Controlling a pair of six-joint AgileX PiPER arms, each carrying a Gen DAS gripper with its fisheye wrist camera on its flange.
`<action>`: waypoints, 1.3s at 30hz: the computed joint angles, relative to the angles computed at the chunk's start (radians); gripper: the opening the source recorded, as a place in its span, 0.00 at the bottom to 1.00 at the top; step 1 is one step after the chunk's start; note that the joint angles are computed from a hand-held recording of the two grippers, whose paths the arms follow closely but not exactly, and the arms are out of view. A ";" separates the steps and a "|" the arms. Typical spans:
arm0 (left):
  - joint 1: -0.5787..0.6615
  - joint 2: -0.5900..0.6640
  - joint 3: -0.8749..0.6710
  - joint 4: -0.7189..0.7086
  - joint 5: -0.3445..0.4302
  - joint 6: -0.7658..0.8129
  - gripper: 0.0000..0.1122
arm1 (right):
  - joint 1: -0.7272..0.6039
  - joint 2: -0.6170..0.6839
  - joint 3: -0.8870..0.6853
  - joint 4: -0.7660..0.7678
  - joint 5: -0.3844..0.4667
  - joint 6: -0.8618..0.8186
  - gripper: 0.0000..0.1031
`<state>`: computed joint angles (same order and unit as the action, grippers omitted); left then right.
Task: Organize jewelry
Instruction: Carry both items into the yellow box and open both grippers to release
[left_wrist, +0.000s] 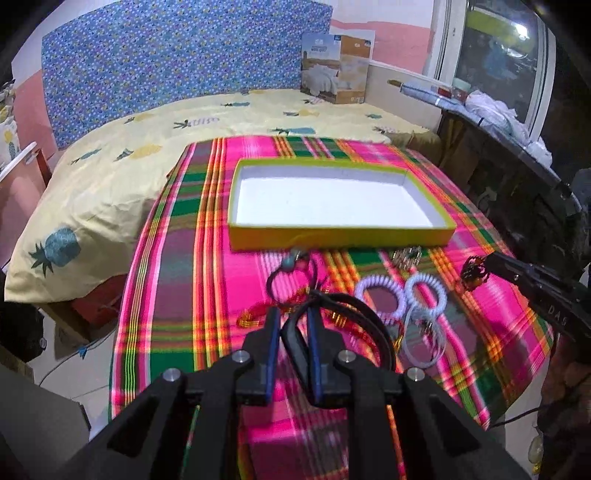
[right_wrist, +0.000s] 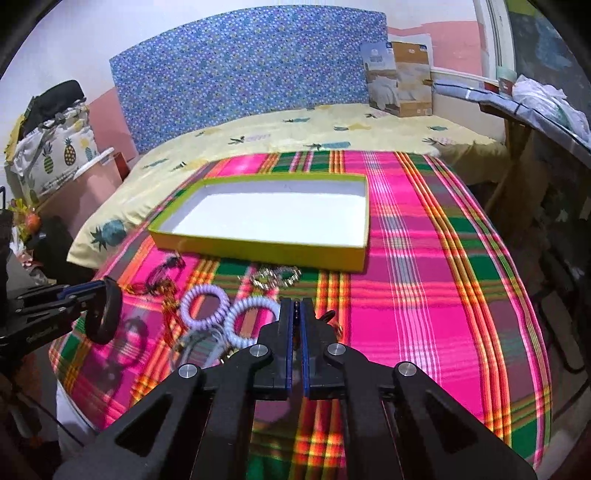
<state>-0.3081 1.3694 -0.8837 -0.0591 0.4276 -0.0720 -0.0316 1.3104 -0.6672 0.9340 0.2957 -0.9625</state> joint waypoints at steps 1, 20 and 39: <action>0.002 0.008 -0.019 -0.005 0.001 0.010 0.13 | -0.002 0.004 -0.016 0.004 0.009 -0.005 0.03; 0.059 0.452 -0.574 -0.034 0.097 0.138 0.13 | 0.000 0.365 -0.476 -0.126 0.063 0.107 0.03; 0.074 0.797 -0.978 0.079 0.261 0.049 0.14 | -0.015 0.687 -0.820 -0.449 0.139 0.426 0.03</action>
<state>-0.2345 2.1665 -1.8621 0.0203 0.6885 -0.0228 -0.0461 1.9971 -1.4867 0.4855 0.4345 -0.5366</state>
